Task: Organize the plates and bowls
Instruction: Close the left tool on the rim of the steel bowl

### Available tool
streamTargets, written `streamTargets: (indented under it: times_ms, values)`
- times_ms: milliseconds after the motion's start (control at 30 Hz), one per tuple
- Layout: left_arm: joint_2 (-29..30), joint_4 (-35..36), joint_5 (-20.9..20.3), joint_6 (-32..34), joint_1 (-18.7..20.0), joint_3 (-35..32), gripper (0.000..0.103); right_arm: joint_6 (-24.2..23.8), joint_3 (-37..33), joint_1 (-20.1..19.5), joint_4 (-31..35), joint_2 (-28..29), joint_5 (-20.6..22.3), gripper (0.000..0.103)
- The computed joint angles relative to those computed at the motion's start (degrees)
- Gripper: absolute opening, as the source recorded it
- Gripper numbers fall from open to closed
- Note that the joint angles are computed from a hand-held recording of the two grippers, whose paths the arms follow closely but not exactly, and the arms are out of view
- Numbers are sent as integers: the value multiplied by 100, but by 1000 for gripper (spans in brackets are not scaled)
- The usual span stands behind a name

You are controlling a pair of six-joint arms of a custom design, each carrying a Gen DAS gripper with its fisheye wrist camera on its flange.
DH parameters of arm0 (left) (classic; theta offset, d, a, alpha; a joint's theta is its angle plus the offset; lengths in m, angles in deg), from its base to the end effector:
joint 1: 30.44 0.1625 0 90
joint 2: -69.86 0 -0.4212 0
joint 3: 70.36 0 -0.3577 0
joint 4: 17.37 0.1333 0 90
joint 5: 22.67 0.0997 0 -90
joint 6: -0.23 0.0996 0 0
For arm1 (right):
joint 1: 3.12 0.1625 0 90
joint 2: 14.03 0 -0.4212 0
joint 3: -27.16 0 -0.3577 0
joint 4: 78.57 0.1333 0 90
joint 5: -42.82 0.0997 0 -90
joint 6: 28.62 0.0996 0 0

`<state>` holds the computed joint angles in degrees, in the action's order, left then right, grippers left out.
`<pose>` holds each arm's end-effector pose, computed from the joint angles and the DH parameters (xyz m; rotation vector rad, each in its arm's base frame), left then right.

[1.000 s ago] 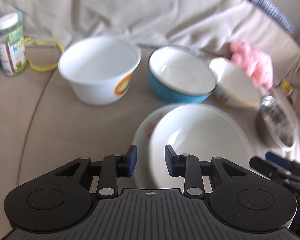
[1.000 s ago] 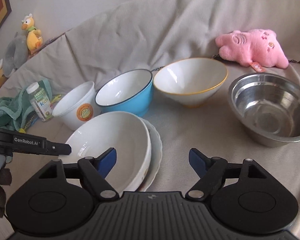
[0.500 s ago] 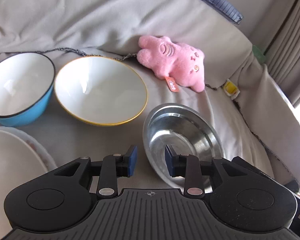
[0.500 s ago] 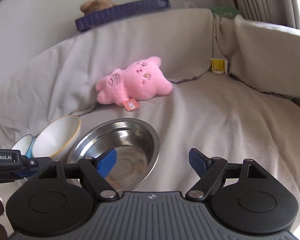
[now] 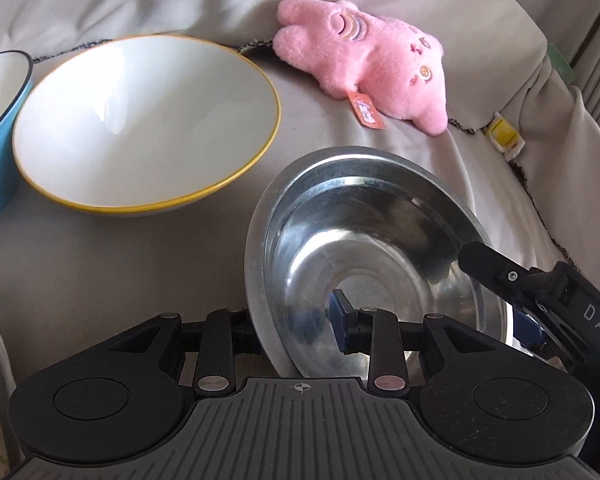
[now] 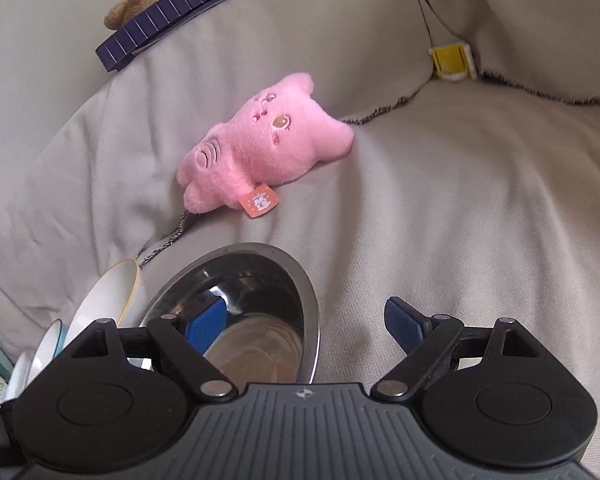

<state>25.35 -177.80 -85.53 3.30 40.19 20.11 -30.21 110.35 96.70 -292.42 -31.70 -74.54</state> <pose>-0.0558 -0.6975 0.1613 0.3808 2.6350 -0.6617 0.2017 -0.6523 0.0032 -0.0861 -2.4286 1.3825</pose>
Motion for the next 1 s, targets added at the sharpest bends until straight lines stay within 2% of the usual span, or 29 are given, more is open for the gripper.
streamTargets:
  times_ms: [67, 133, 200, 333, 433, 667, 733, 833, 1000]
  values:
    - [36, 3, 107, 153, -39, -4, 33, 147, -6, -58, 159, -24, 130, 85]
    - [70, 59, 194, 162, -71, -40, 33, -47, -124, -13, 124, 69, -106, 73]
    - [73, 47, 193, 75, -69, -37, 33, -318, -172, 36, -69, 142, -272, 69]
    - [36, -63, 201, 192, -82, 76, 33, -424, -107, 35, -211, 122, -207, 57]
    - [-43, 130, 265, 275, -133, 143, 33, -476, 25, 21, -232, 62, -37, 57]
    - [-522, 1032, -90, -157, -84, 383, 30, -750, 614, 38, -526, -140, 412, 57]
    - [-657, 1190, -136, -232, -79, 490, 29, -749, 577, 44, -459, -125, 372, 57]
    - [-780, 1093, -97, -350, -77, 675, 24, -629, 545, 11, -253, -133, 322, 57]
    - [-752, 703, -90, -637, -17, 717, 17, -444, 720, -114, -94, -251, 664, 57]
